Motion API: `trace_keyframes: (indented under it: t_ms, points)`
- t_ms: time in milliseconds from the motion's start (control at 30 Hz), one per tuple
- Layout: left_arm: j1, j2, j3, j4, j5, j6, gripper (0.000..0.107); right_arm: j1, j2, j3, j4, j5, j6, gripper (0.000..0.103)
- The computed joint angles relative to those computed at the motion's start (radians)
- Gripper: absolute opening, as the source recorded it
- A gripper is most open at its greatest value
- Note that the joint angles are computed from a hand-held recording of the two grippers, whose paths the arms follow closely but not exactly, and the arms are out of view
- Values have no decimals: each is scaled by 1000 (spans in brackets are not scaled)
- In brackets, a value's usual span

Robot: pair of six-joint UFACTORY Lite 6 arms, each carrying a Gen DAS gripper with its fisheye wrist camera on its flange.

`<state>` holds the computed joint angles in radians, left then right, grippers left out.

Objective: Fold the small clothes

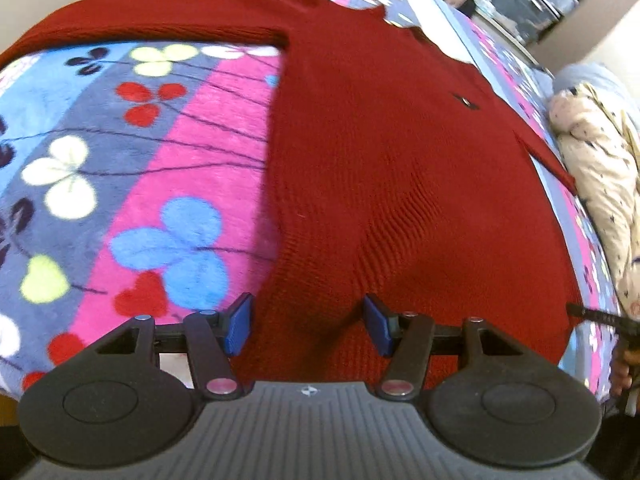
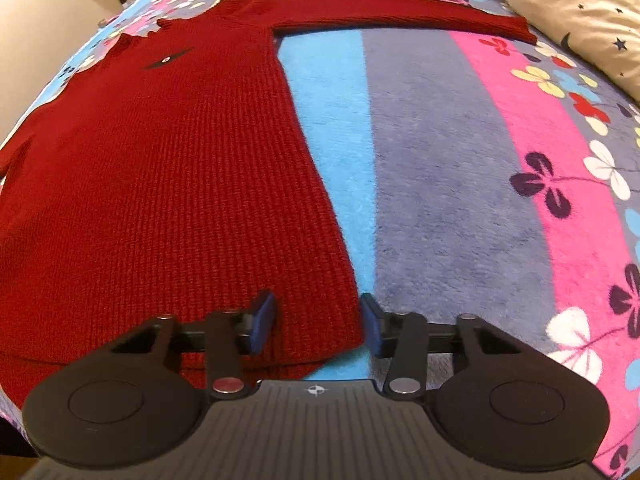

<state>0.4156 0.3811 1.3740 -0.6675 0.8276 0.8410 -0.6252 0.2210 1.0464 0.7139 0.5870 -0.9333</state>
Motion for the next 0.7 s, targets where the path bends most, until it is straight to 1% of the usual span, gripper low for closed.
trace_keyframes:
  t_ms: [33,67,100,133,167,200,233,300,333,367,433,467,500,533,600,633,700]
  points:
    - [-8,-9,-11,5,-11,9,63,-5,0,1,18,12,-19,26]
    - [-13,-23,-28,4,-27,23,61,-7,-4,0,30,19,-29,22]
    - [-10,-32,-35,-6,-28,40,52,-6,-13,-4,33,16,-32,18]
    - [-4,-37,-38,-16,-21,55,40,-12,-18,-5,40,23,-39,16]
    - [6,-42,-40,-28,-14,75,33,-24,-21,-1,53,36,-45,13]
    - [14,-51,-46,-31,-12,89,15,-39,-30,-2,74,48,-59,12]
    - [26,-62,-54,-37,-4,109,14,-61,-40,-2,107,69,-79,11]
    - [63,-93,-72,-81,38,166,13,-144,-63,5,217,163,-131,11]
    - [92,-111,-75,-117,76,205,12,-185,-75,7,266,213,-147,10]
    - [132,-120,-67,-167,141,240,11,-235,-94,1,319,275,-167,10]
    - [239,-71,9,-288,337,260,7,-316,-135,-19,393,375,-201,9]
    - [283,-40,57,-327,409,244,7,-353,-161,-36,426,421,-219,9]
    - [308,-18,93,-331,439,235,7,-384,-177,-44,451,464,-233,8]
    - [319,-2,116,-318,438,221,7,-416,-195,-55,474,503,-247,8]
    - [302,33,147,-241,382,133,7,-444,-194,-52,487,522,-237,8]
    - [286,45,153,-213,361,109,7,-445,-183,-43,482,512,-217,8]
    - [226,19,123,-147,289,112,7,-433,-148,-22,465,483,-189,8]
